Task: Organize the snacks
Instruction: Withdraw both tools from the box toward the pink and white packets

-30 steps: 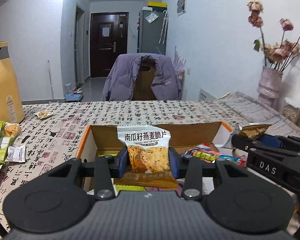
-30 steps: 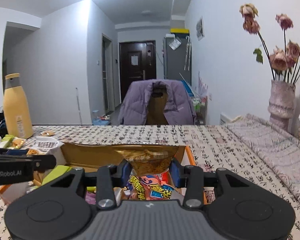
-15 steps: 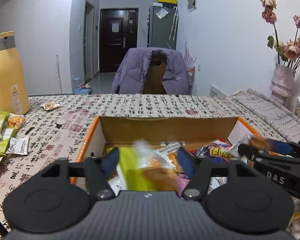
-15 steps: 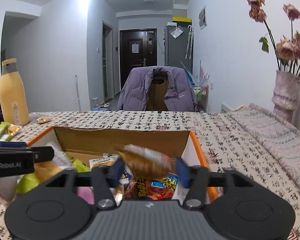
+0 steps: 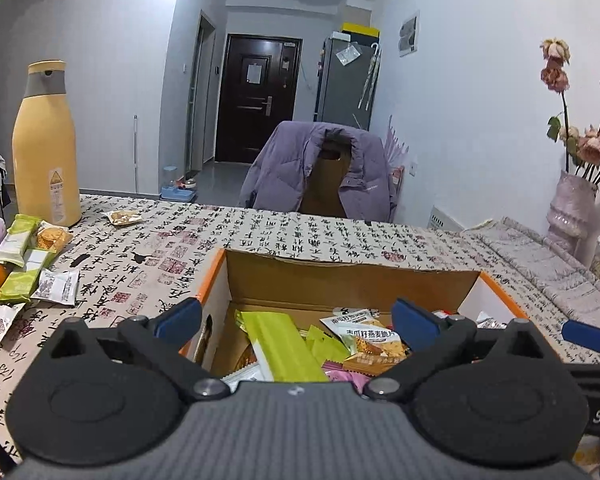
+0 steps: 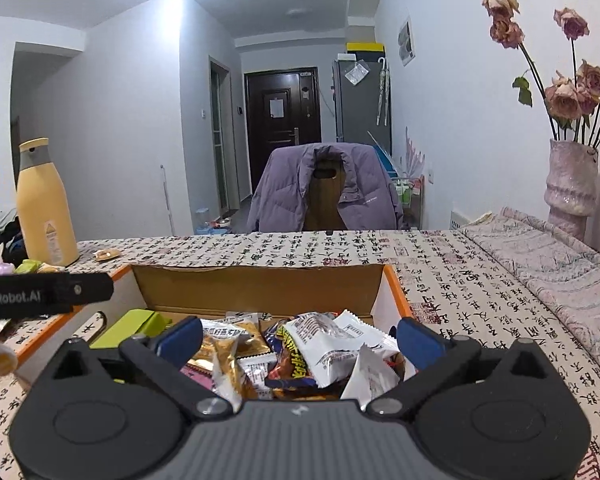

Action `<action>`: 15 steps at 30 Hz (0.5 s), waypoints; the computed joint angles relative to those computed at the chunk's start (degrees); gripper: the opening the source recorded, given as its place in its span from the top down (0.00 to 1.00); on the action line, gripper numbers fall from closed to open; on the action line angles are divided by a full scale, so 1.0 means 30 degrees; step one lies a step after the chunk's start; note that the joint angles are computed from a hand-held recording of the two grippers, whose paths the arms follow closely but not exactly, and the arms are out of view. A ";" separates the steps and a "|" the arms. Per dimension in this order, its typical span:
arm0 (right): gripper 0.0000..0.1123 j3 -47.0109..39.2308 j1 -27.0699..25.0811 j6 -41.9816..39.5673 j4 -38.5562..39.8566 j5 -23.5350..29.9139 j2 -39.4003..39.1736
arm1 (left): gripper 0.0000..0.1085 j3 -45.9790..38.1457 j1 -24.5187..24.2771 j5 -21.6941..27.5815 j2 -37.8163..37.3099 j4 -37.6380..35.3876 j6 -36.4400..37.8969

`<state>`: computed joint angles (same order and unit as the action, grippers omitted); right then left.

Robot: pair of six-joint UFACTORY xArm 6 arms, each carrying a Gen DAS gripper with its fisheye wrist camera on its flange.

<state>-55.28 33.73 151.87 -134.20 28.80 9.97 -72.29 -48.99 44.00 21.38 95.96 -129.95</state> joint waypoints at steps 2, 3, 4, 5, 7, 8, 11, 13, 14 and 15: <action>0.08 0.0528 0.0208 -0.0091 0.0108 0.0297 -0.0426 | 0.05 0.0606 -0.0144 0.0062 -0.0494 0.0456 -0.0670; 0.08 0.0896 0.0315 0.0041 -0.0004 0.0452 -0.0726 | 0.05 0.0947 -0.0231 0.0071 -0.0758 0.0644 -0.0967; 0.08 0.1139 0.0396 0.0141 -0.0073 0.0535 -0.0946 | 0.05 0.1292 -0.0331 0.0109 -0.1014 0.0744 -0.1163; 0.08 0.1444 0.0499 0.0221 -0.0119 0.0650 -0.1189 | 0.05 0.1563 -0.0448 0.0184 -0.1188 0.0774 -0.1293; 0.08 0.2049 0.0697 0.0303 -0.0188 0.0885 -0.1635 | 0.05 0.2201 -0.0612 0.0142 -0.1610 0.1008 -0.1721; 0.08 0.2352 0.0808 0.0363 -0.0247 0.1019 -0.1827 | 0.05 0.2530 -0.0739 0.0188 -0.1816 0.1035 -0.1836; 0.08 0.3289 0.1225 0.0222 -0.0099 0.1515 -0.2328 | 0.05 0.3537 -0.1172 0.0567 -0.2371 0.1140 -0.2175; 0.08 0.3864 0.1512 0.0143 0.0016 0.1797 -0.2604 | 0.05 0.4201 -0.1447 0.0825 -0.2697 0.1294 -0.2594; 0.08 0.4099 0.1607 0.0114 0.0052 0.1881 -0.2709 | 0.05 0.4547 -0.1545 0.0846 -0.2872 0.1294 -0.2730; 0.08 0.4318 0.1687 0.0093 0.0080 0.1942 -0.2802 | 0.05 0.4837 -0.1628 0.0869 -0.3015 0.1335 -0.2905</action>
<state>-42.33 38.79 152.15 -133.96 34.62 1.56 -57.78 -53.87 46.60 12.33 99.96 -138.66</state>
